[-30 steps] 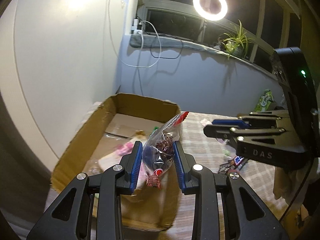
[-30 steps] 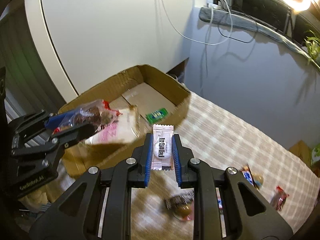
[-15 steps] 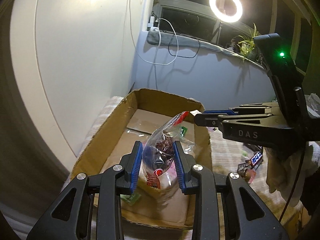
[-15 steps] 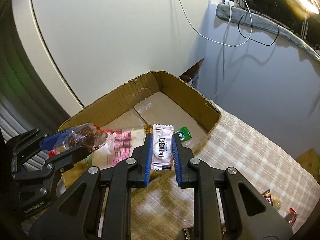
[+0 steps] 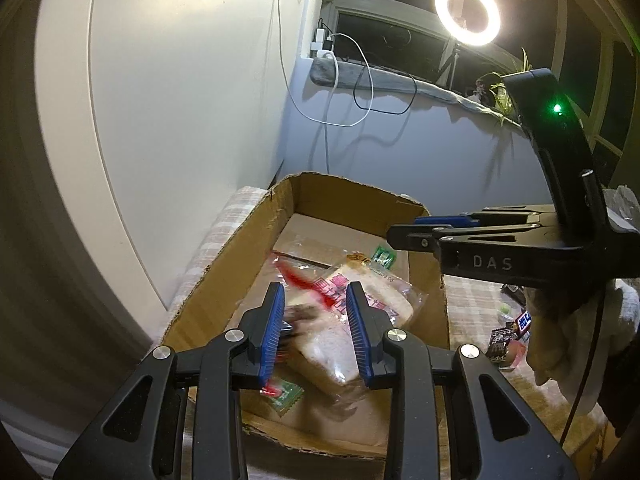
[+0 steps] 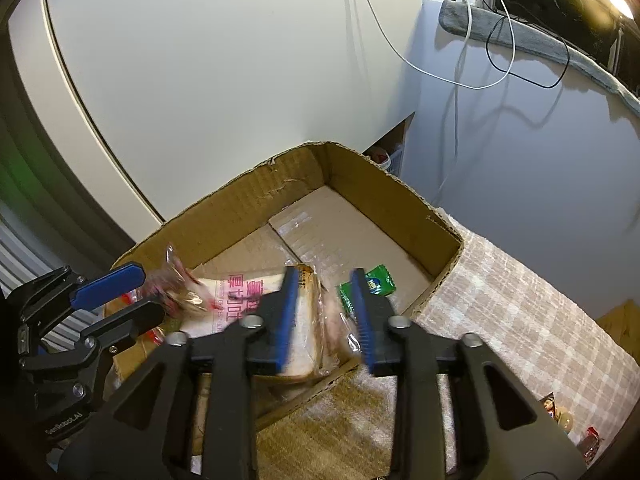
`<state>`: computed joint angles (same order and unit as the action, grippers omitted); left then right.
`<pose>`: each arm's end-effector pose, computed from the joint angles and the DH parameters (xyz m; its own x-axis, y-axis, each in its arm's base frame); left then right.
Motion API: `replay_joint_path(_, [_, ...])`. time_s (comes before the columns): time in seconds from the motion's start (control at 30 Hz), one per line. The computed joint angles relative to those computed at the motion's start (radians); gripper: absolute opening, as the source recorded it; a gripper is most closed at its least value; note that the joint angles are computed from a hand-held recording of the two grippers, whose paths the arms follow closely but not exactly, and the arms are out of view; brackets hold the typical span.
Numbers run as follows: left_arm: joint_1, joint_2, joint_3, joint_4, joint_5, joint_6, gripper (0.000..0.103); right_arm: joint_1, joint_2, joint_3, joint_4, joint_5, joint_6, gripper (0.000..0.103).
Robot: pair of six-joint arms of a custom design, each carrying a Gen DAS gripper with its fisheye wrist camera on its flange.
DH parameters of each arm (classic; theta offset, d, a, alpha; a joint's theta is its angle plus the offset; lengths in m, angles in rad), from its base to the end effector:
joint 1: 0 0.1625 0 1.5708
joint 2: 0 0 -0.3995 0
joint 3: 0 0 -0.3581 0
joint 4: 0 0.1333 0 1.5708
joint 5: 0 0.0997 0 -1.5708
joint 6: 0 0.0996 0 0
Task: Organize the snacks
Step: 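Carry the chocolate treat with the left tool toward the box while the right tool carries the pink candy, then move both tools back from the box to the snacks on the table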
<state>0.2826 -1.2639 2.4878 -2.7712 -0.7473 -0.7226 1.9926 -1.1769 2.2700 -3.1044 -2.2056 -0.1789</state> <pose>-0.2695 -0.2931 0.1365 -0.7647 0.3088 -0.5656 0.6057 0.6439 -0.4673 0.2488 -0.3732 0.1834 -0.7589 -0.2442 0.6037 -0.5136 0.7945 -0.3241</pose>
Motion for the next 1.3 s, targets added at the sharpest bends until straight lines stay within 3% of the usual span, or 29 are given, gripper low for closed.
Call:
replay_joint_path(0.03, [-0.001,0.000,0.000,0.005,0.001,-0.002,0.031,0.002,-0.002,0.002,-0.008,-0.002,-0.003,0.043])
replay_joint_path(0.2, [-0.009,0.001,-0.006,0.019,-0.003,-0.006,0.031,0.010,-0.025,0.012,-0.007,-0.009,-0.003,0.047])
replay_joint_path(0.37, [-0.037,0.003,-0.017,0.028,-0.001,-0.007,0.032,0.027,-0.085,0.045,-0.010,-0.021,0.003,0.057])
replay_joint_path(0.5, [-0.063,0.005,-0.012,-0.025,-0.017,0.036,0.056,0.044,-0.175,0.094,-0.010,-0.039,0.004,0.062])
replay_joint_path(0.63, [-0.110,-0.003,-0.019,0.021,0.000,-0.012,0.058,0.055,-0.280,0.155,-0.024,-0.065,-0.009,0.069])
replay_joint_path(0.8, [-0.160,-0.008,-0.035,0.076,0.007,-0.081,0.058,0.094,-0.426,0.234,0.008,-0.168,-0.012,0.076])
replay_joint_path(1.0, [-0.211,-0.007,-0.061,0.074,-0.020,-0.063,0.057,0.157,-0.608,0.292,0.131,-0.267,0.031,0.076])
replay_joint_path(1.3, [-0.274,0.006,-0.076,0.076,-0.049,-0.053,0.054,0.207,-0.834,0.321,0.339,-0.315,0.134,0.076])
